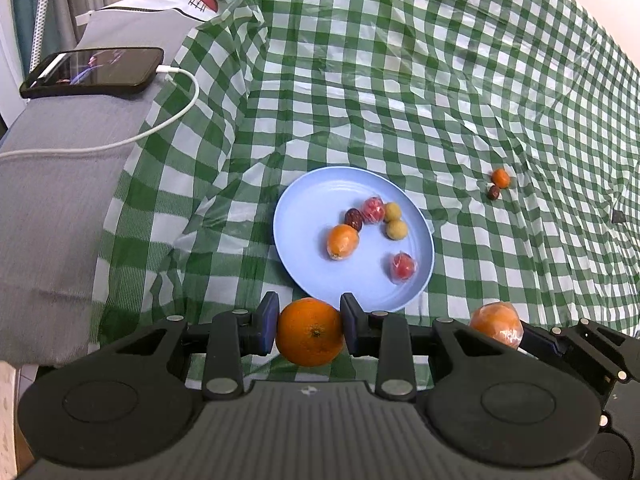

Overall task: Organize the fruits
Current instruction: 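Carry the wrapped orange and the orange in both tools over the plate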

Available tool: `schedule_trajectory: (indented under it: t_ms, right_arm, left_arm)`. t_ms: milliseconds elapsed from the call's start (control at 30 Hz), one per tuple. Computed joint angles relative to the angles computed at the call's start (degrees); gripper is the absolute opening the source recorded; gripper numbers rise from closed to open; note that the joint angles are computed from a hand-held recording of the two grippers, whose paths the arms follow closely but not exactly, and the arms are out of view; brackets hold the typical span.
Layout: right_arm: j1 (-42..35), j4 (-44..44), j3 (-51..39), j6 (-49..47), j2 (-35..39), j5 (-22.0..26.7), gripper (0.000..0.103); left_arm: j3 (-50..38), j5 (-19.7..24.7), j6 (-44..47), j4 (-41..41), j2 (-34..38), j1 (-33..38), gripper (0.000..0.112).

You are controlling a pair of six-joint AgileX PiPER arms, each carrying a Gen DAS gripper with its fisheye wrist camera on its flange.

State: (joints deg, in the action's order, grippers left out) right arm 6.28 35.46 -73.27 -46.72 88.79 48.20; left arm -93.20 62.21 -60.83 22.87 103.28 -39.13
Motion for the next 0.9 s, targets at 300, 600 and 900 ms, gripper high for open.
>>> schedule_trajectory:
  t_ms: [300, 600, 900]
  right_arm:
    - [2.50, -2.90, -5.56, 3.89, 7.39, -2.25, 0.037]
    - [4.52, -4.94, -13.67, 7.07, 16.59, -2.71, 0.037]
    - [5.50, -7.89, -22.10, 10.90, 25.45, -1.60, 0.037]
  left_arm:
    - [-7.56, -0.19, 5.11, -1.58, 6.61, 4.61, 0.037]
    - [-19.09, 1.62, 11.43, -4.39, 16.15, 8.97, 0.037]
    - [-31.48, 4.52, 17.12, -6.73, 26.57, 11.51, 0.037]
